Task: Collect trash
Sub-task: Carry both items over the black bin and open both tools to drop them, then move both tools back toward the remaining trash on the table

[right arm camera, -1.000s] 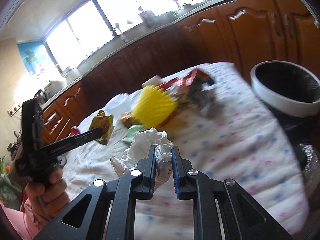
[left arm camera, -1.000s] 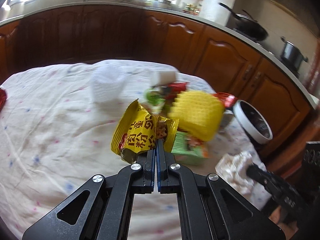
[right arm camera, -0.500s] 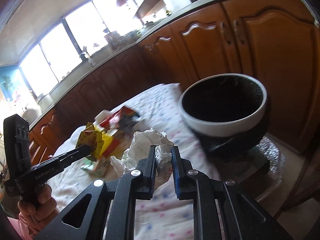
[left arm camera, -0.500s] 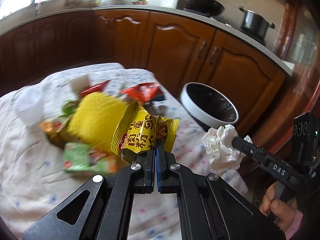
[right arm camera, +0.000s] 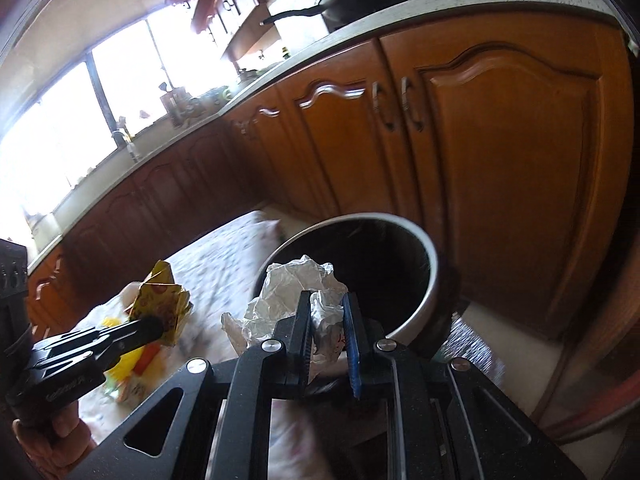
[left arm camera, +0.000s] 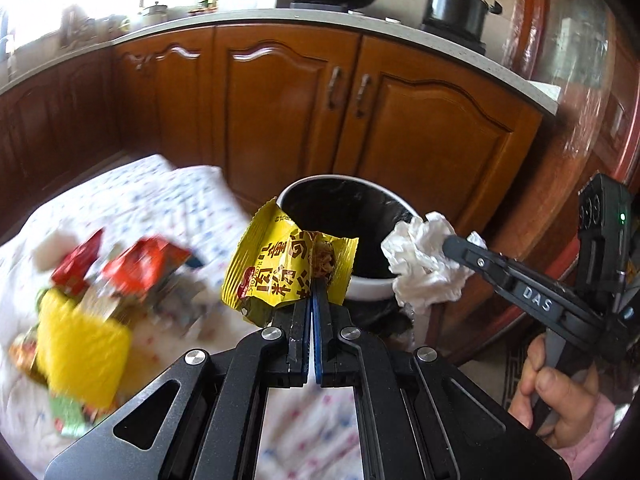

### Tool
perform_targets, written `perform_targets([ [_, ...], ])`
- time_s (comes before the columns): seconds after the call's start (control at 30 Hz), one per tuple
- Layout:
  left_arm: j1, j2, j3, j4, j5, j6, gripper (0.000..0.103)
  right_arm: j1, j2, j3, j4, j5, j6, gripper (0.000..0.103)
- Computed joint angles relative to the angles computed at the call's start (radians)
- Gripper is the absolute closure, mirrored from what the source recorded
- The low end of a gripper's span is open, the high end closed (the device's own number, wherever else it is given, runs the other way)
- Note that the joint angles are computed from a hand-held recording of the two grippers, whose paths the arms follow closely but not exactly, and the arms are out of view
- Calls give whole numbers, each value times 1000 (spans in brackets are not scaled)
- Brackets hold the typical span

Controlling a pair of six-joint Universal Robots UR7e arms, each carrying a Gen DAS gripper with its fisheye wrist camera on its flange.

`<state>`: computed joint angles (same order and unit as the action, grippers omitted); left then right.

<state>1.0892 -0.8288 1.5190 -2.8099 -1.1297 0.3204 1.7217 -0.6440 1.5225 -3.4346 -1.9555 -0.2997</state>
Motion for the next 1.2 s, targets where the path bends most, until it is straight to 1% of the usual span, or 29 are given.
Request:
perform_targets([
  [0.2, -1, 108, -165, 100, -16, -4, 102, -11, 36, -104, 55, -47, -13, 88],
  [0.33, -4, 185, -271, 157, 3, -2, 102, -13, 69, -172, 107, -84, -16, 88],
  [0.43, -1, 221, -319, 198, 13, -10, 102, -18, 82, -197, 138, -98, -18, 88],
  [0.53, 3, 255, -367, 239, 20, -14, 102, -27, 87, -212, 175, -96, -13, 88],
  [0.63, 2, 281, -406, 279, 21, -20, 102, -33, 100, -242, 202, -106, -16, 84],
  [0.7, 1, 292, -422, 294, 25, -25, 101, -36, 104, -256, 225, -94, -3, 81],
  [0.73, 2, 298, -432, 308, 24, -27, 101, -36, 106, -261, 228, -98, -2, 77],
  [0.8, 4, 299, -433, 314, 23, -30, 96, -39, 108, -268, 231, -91, 0, 69],
  [0.83, 5, 298, -433, 315, 23, -32, 88, -40, 106, -265, 227, -86, 5, 61],
  [0.87, 6, 293, -424, 309, 21, -32, 79, -41, 106, -266, 225, -83, 6, 55],
  [0.93, 6, 282, -404, 288, 23, -29, 71, -41, 102, -257, 215, -77, 9, 55],
  [1.0, 6, 264, -377, 269, 22, -33, 71, -42, 91, -235, 201, -57, 19, 49],
  [1.07, 8, 238, -340, 244, 15, -35, 71, -39, 83, -206, 163, -44, 23, 33],
  [1.1, 8, 222, -316, 225, 12, -38, 71, -38, 81, -196, 147, -39, 24, 30],
  [1.17, 11, 193, -273, 184, 7, -40, 65, -36, 70, -161, 111, -16, 33, 27],
  [1.2, 11, 178, -248, 158, 9, -37, 64, -34, 64, -144, 99, -6, 42, 25],
])
